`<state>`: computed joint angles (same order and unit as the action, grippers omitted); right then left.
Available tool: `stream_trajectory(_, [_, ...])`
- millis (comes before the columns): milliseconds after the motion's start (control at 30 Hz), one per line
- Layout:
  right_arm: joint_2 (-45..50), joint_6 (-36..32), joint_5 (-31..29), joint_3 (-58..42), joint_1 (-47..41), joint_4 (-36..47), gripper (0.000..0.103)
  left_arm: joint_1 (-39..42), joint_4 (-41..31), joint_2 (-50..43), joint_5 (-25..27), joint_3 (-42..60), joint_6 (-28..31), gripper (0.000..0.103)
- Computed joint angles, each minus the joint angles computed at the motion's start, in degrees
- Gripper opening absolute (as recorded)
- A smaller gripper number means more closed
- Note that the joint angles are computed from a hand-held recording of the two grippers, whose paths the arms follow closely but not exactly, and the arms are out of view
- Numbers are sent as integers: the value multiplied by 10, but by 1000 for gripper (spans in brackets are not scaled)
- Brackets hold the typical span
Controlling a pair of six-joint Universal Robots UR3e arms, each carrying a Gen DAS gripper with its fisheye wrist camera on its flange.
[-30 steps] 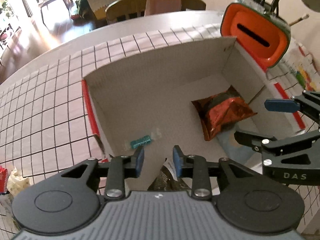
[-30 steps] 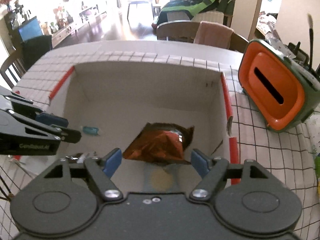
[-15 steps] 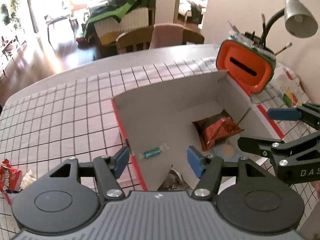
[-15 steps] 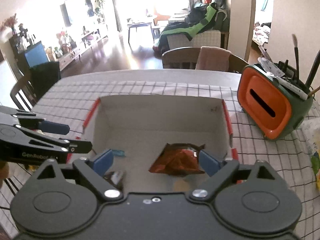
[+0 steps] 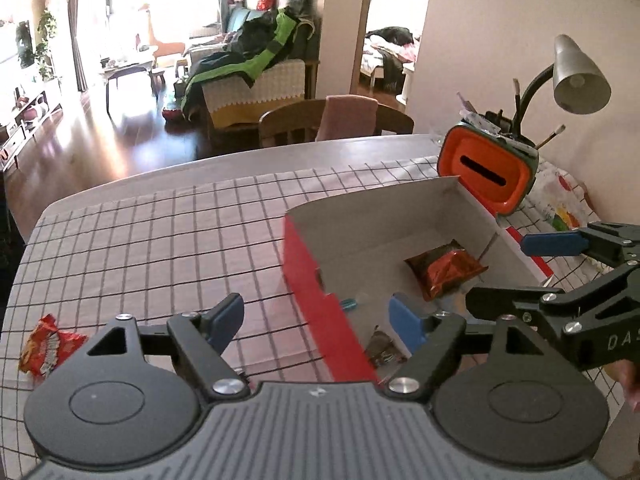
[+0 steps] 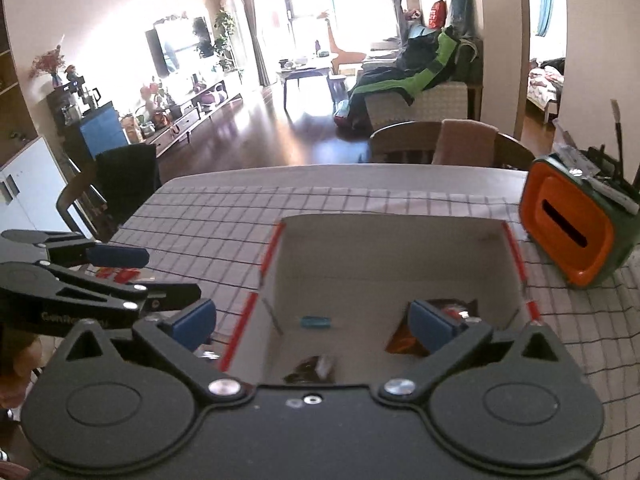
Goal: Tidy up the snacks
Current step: 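Move both tools back to the snack pile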
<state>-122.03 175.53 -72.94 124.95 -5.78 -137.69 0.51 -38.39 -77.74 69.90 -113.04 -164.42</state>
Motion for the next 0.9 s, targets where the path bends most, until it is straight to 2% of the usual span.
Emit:
stream_trajectory(200, [86,86,-80,-22,120,-85,103,142,-81,104,-87,-65,92,85])
stream_trajectory(300, [147,134,-142,-48,189,-115,103,225,-148,148,-122,-85,158,86])
stream_trajectory(433, [221,185,-192,-81,262,-147,103,343,-224,194,-162,-107,259,86])
stream_trajectory(500, [260,212,-212,-102,295,-160,103,393,-259,199,-178,-107,311,87])
stream_trajectory(733, [384,259,-254,-178,389,-188,103,511,-312,175,-201,-108,477,87])
stream_trajectory(900, [457,274,-279,-239,434,-185,103,532,-292,138,-199,-121,539,87])
